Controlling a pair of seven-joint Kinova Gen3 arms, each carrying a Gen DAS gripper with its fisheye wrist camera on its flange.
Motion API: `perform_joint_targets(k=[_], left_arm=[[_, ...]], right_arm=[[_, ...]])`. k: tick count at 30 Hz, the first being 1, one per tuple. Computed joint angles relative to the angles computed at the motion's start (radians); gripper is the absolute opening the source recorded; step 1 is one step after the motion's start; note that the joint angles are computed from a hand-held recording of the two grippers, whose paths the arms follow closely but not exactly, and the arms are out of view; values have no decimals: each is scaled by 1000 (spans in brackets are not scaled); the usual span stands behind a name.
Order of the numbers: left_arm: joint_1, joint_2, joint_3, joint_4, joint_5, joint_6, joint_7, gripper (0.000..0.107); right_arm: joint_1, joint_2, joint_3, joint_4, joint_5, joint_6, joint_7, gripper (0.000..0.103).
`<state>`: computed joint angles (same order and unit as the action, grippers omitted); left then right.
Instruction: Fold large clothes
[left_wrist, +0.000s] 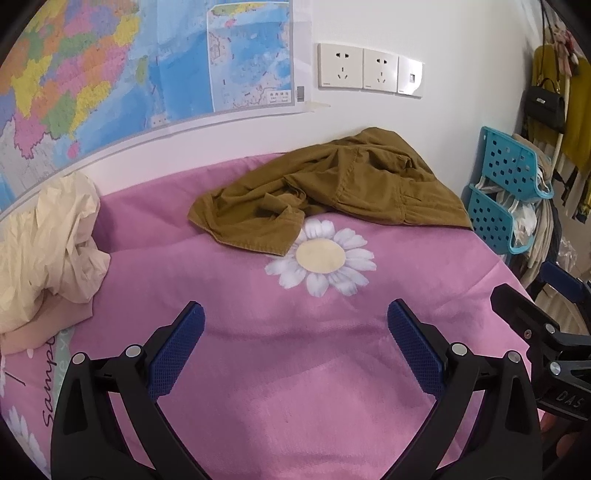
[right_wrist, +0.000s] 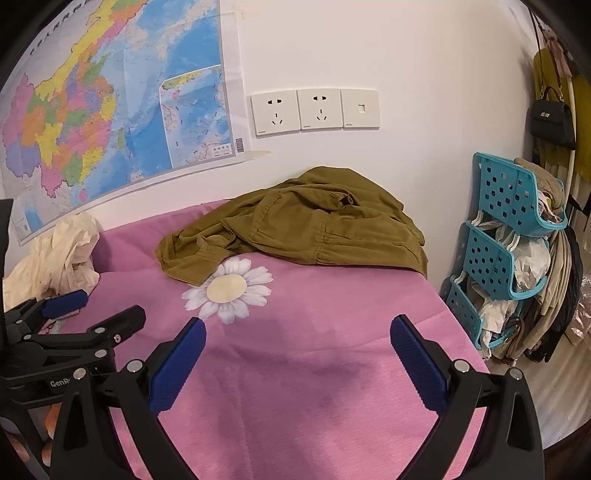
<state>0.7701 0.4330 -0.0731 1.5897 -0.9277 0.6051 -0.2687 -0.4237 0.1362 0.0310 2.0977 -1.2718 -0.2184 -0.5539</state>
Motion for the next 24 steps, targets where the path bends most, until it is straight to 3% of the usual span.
perform_joint_targets(k=[17, 24], left_arm=[[-14, 7, 1, -17, 35, -4, -34, 98], [-10, 13, -3, -27, 44, 4, -46, 98]], right_arm=[[21, 3, -51, -20, -140, -50, 156, 97], [38, 4, -65, -24, -139, -46, 162, 97]])
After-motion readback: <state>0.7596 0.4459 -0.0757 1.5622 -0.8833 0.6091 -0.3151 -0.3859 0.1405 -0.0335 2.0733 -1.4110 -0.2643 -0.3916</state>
